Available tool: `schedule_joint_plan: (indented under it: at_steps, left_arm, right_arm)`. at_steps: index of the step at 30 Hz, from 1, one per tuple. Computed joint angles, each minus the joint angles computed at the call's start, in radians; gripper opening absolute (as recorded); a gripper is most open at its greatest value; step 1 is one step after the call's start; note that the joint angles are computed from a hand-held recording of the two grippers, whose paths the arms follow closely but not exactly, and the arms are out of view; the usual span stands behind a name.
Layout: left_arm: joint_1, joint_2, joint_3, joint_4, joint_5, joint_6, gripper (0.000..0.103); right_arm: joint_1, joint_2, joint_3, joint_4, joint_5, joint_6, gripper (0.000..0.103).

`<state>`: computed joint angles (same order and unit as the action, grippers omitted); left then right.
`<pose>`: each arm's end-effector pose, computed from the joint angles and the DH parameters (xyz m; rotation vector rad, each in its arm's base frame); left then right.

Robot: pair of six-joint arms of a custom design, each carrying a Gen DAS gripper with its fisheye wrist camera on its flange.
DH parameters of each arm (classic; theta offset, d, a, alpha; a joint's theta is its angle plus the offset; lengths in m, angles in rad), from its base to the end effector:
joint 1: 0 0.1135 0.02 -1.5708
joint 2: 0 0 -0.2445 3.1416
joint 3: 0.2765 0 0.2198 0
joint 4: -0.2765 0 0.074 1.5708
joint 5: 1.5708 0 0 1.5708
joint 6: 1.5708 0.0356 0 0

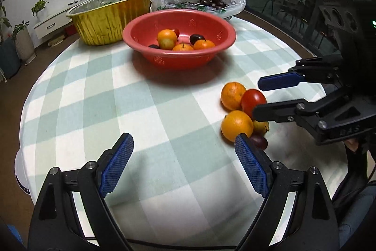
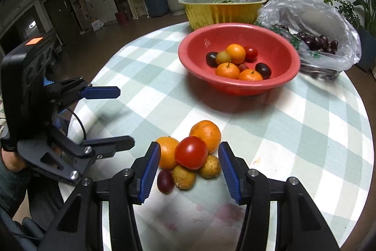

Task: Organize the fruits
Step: 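Grasp a red tomato with the right tool while the left tool grasps a large orange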

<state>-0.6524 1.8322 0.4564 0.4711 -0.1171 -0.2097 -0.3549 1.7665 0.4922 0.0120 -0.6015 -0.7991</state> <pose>0.2017 -0.1488 0.0679 0.4955 2.4306 -0.2264 0.2115 -0.0569 0.0702 -0.6755 2.4382 0.4425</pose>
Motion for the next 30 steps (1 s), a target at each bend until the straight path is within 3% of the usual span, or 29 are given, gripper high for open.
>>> schedule_joint_plan:
  at_steps: [11,19,28,30]
  left_arm:
    - [-0.006,0.042,0.064,-0.039,0.017,0.019,0.088]
    - [-0.03,0.112,0.172,-0.1,0.065,0.081,0.088]
    - [0.003,0.14,0.225,-0.116,0.172,0.079,0.087]
    - [0.008,0.15,0.237,-0.122,0.185,0.076,0.083]
  right_arm:
    - [0.004,0.07,0.052,-0.029,0.008,0.002,0.035]
    - [-0.063,0.061,0.077,-0.109,-0.059,-0.028,0.034]
    - [-0.194,0.086,0.137,-0.237,-0.121,-0.103,0.034]
    - [-0.208,0.092,0.141,-0.247,-0.127,-0.114,0.034]
